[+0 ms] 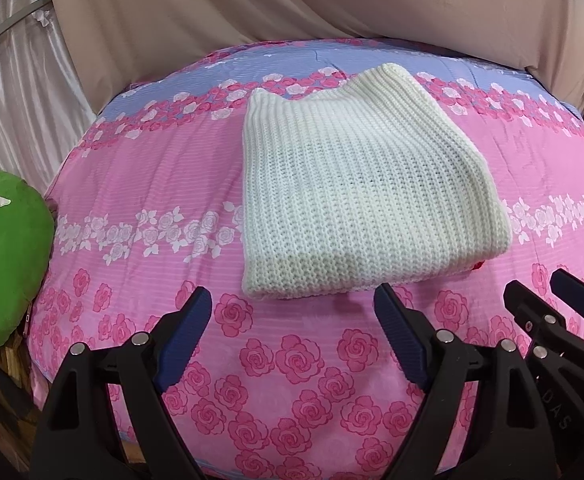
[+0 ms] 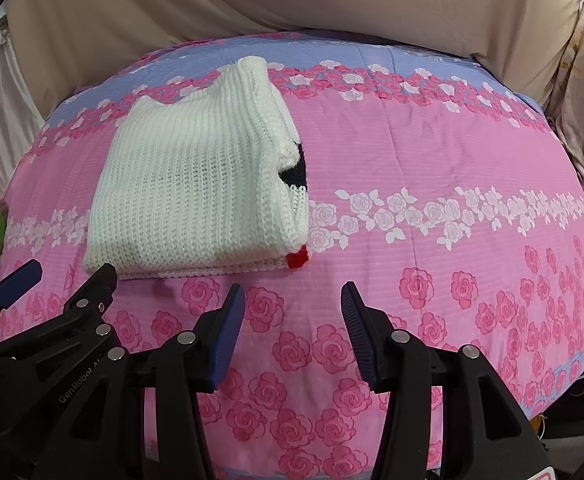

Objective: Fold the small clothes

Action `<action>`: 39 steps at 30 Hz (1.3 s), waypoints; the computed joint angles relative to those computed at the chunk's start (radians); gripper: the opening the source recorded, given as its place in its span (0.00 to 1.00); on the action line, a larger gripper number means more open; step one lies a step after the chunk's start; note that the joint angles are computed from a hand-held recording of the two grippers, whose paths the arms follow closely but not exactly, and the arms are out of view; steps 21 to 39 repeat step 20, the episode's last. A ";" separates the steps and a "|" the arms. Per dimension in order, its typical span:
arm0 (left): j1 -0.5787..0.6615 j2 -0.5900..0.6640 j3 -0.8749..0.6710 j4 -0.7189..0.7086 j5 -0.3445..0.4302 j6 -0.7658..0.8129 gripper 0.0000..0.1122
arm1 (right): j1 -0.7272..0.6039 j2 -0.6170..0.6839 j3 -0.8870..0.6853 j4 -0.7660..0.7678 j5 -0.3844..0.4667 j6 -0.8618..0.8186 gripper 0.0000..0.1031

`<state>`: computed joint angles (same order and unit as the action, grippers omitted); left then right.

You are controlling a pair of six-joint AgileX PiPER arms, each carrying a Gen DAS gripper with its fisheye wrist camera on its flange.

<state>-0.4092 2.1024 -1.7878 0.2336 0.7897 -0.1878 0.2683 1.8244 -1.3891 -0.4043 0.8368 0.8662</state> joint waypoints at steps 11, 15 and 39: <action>-0.003 -0.005 0.011 0.016 -0.002 -0.010 0.76 | 0.003 0.002 -0.004 0.002 0.005 -0.001 0.47; -0.002 0.003 0.000 0.003 0.008 0.010 0.76 | 0.004 0.001 -0.002 0.000 0.004 0.001 0.48; -0.005 0.003 0.000 0.004 0.006 0.010 0.76 | 0.003 -0.002 0.001 -0.002 0.003 0.003 0.48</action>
